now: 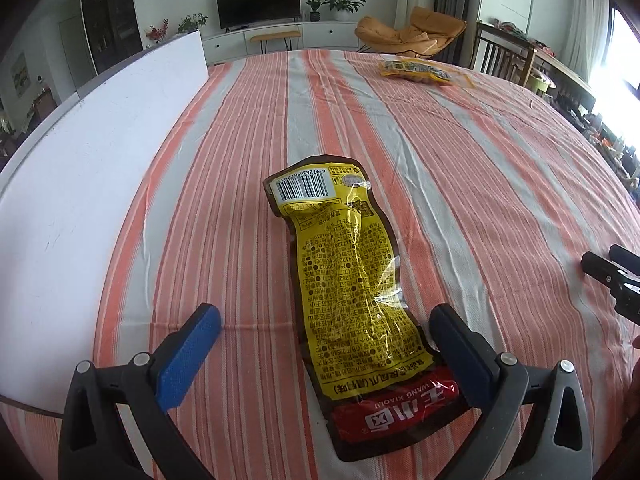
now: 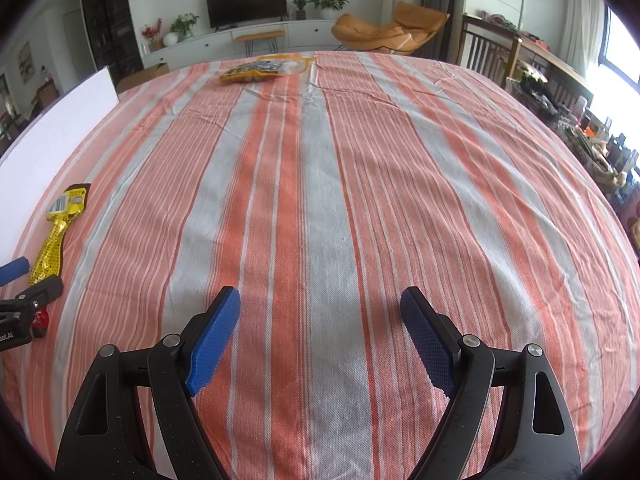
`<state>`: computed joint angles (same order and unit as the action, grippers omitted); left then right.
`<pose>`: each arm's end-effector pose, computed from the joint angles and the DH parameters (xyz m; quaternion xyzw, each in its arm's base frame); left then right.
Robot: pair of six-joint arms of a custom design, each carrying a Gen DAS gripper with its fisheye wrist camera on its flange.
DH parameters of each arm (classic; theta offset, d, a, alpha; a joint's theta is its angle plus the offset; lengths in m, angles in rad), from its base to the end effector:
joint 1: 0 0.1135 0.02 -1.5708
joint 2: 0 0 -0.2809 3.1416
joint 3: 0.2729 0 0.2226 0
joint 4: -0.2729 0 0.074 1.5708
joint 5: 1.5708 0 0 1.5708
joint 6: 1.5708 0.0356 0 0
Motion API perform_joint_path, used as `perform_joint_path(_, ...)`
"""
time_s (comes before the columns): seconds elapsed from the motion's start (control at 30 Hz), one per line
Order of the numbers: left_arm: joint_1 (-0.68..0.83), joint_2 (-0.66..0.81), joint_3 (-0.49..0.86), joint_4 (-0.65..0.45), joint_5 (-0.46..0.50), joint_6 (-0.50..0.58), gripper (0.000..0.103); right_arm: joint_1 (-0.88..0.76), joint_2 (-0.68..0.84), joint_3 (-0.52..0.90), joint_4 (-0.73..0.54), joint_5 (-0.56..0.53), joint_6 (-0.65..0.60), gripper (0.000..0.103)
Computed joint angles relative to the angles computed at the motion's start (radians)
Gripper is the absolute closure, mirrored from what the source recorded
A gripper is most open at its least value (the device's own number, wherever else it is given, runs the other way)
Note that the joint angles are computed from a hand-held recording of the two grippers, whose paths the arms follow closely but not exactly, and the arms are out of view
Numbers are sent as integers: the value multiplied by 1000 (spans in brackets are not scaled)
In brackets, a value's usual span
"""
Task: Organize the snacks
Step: 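Lower the left tool over the yellow-and-red snack bag, then grasp the yellow-and-red bag with the left tool while the right tool grasps the peanut bag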
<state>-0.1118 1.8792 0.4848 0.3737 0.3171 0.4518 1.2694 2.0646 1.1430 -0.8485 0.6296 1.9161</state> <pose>0.2555 -0.0399 0.0887 0.3055 0.9009 -0.1044 0.2900 0.1121 0.2900 0.1256 0.2714 0.9069 -0.0878 0.3101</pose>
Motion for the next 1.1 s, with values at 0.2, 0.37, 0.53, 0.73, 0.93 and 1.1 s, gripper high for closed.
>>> perform_joint_path(0.2,0,0,0,1,0,0,0,0,0,-1,1,0,0,18)
perform_joint_path(0.37,4,3,8,-11,11,16,0,0,0,0,1,0,0,18)
perform_joint_path(0.53,7,2,6,-11,14,24,0,-32,-99,-114,173,-9,-164,17)
perform_joint_path(0.73,7,2,7,-12,13,24,0,-363,-321,-178,385,-1,-879,18)
perform_joint_path(0.93,6,3,8,-11,13,23,0,-795,-104,221,327,-218,-1544,18)
perform_joint_path(1.1,6,4,8,-10,13,23,0,-971,116,539,309,-381,-1547,18)
